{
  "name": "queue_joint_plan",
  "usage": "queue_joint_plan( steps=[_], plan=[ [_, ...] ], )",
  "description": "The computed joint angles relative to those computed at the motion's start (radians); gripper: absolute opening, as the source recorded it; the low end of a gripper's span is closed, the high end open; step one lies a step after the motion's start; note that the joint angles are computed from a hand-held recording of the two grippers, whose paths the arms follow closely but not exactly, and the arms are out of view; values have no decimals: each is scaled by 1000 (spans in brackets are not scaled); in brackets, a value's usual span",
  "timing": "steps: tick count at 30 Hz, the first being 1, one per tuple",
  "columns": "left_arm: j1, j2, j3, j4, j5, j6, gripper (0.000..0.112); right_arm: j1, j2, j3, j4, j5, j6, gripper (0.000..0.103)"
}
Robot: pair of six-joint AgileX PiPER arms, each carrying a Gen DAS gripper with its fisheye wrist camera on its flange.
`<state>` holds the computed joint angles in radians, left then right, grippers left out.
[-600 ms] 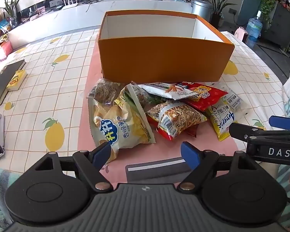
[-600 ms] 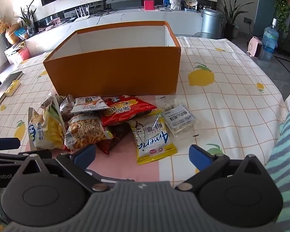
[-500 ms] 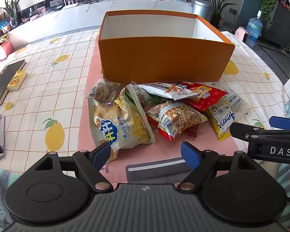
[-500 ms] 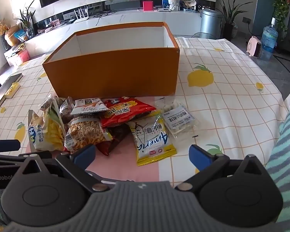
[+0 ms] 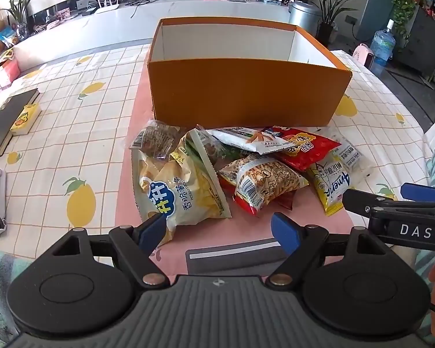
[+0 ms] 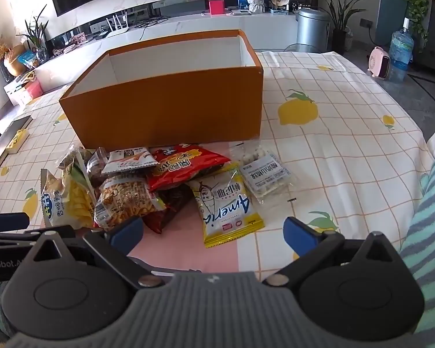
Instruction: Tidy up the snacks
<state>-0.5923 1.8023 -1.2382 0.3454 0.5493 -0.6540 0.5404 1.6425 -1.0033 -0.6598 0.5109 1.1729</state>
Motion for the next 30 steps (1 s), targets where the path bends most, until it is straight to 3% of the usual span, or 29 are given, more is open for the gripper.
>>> queue_joint_plan(
  steps=[30],
  plan=[
    [-18,4,-20,17,17,-21,96,-7,-22,22,-23,-11,30,99]
  ],
)
